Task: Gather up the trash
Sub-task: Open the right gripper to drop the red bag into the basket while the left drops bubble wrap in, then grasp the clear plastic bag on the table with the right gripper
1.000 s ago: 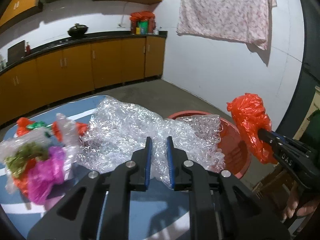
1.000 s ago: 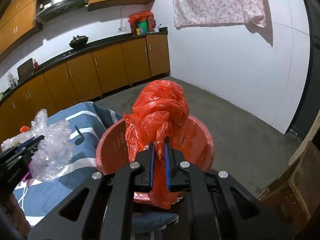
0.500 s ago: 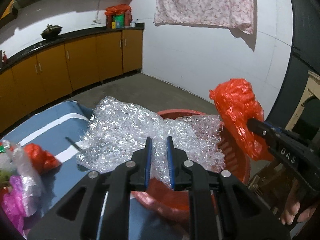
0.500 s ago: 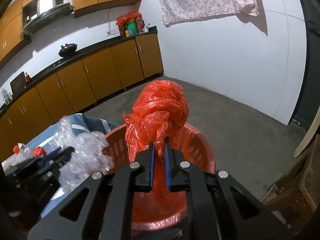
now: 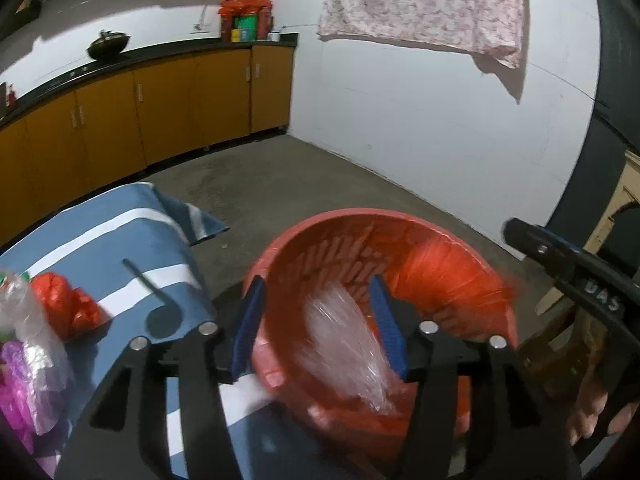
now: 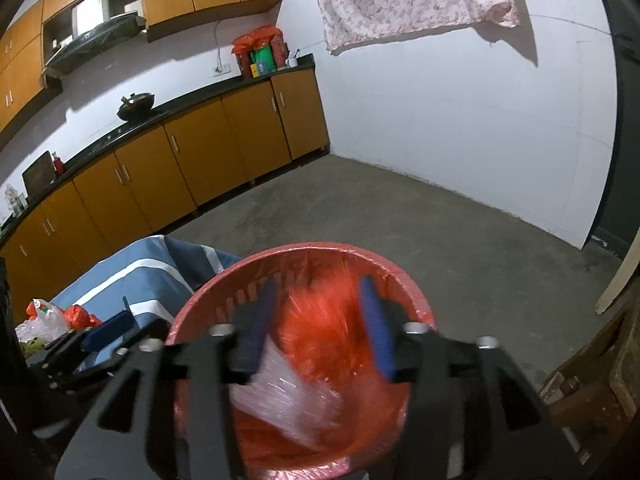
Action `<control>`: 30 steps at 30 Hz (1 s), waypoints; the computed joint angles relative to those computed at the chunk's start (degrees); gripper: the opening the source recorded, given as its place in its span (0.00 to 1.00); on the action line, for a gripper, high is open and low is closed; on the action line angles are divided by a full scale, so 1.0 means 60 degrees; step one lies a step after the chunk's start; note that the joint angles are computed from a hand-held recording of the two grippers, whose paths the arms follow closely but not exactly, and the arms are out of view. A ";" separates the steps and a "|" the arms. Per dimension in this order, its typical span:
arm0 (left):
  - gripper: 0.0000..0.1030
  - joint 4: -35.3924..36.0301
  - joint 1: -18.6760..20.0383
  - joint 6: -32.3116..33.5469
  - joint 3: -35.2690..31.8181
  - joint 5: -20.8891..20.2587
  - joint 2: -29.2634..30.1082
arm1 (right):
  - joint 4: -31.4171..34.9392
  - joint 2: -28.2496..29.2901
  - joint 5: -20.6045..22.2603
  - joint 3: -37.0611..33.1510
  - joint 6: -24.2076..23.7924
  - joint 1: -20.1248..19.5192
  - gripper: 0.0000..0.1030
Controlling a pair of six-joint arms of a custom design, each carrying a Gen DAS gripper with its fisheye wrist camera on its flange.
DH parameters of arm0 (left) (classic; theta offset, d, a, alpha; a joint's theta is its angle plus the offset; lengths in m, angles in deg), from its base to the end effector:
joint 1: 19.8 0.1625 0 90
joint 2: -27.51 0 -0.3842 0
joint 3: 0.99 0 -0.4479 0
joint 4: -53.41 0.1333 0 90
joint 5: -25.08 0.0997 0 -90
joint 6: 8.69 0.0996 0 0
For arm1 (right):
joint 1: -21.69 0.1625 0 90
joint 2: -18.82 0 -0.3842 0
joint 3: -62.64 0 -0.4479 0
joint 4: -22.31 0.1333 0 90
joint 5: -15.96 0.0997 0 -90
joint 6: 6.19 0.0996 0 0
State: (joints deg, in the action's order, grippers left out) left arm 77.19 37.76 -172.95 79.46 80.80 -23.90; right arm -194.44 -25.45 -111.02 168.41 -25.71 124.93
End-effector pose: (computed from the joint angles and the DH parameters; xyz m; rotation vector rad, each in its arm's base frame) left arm -0.1628 -0.6093 0.1196 0.7803 2.3777 -0.9398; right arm 0.2095 -0.5700 0.0943 0.1629 -2.1679 1.3199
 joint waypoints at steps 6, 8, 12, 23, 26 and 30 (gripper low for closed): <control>0.82 -0.0984 -0.0271 0.0004 0.1275 -0.1110 -0.1144 | -0.0907 0.0090 -0.0439 0.0208 -0.0671 0.0236 0.82; 0.86 -0.1283 -0.0413 0.0085 0.1705 -0.1523 -0.1530 | -0.1165 0.0192 -0.0602 0.0126 -0.0889 0.0329 0.91; 0.92 -0.1921 -0.0710 0.0364 0.2741 -0.2367 -0.2537 | -0.1313 0.0340 -0.0743 0.0065 -0.1019 0.0539 0.92; 0.94 -0.2822 -0.1155 0.0711 0.4912 -0.4295 -0.5259 | -0.0622 0.0963 -0.0475 -0.0284 -0.1248 0.1283 0.93; 0.94 -0.3174 -0.1129 0.1002 0.5453 -0.4876 -0.6083 | -0.0080 0.1222 -0.0162 -0.0507 -0.1146 0.1528 0.91; 0.94 -0.3744 -0.1040 0.1449 0.5918 -0.5609 -0.6984 | 0.0806 0.1594 0.0265 -0.0932 -0.0901 0.1777 0.84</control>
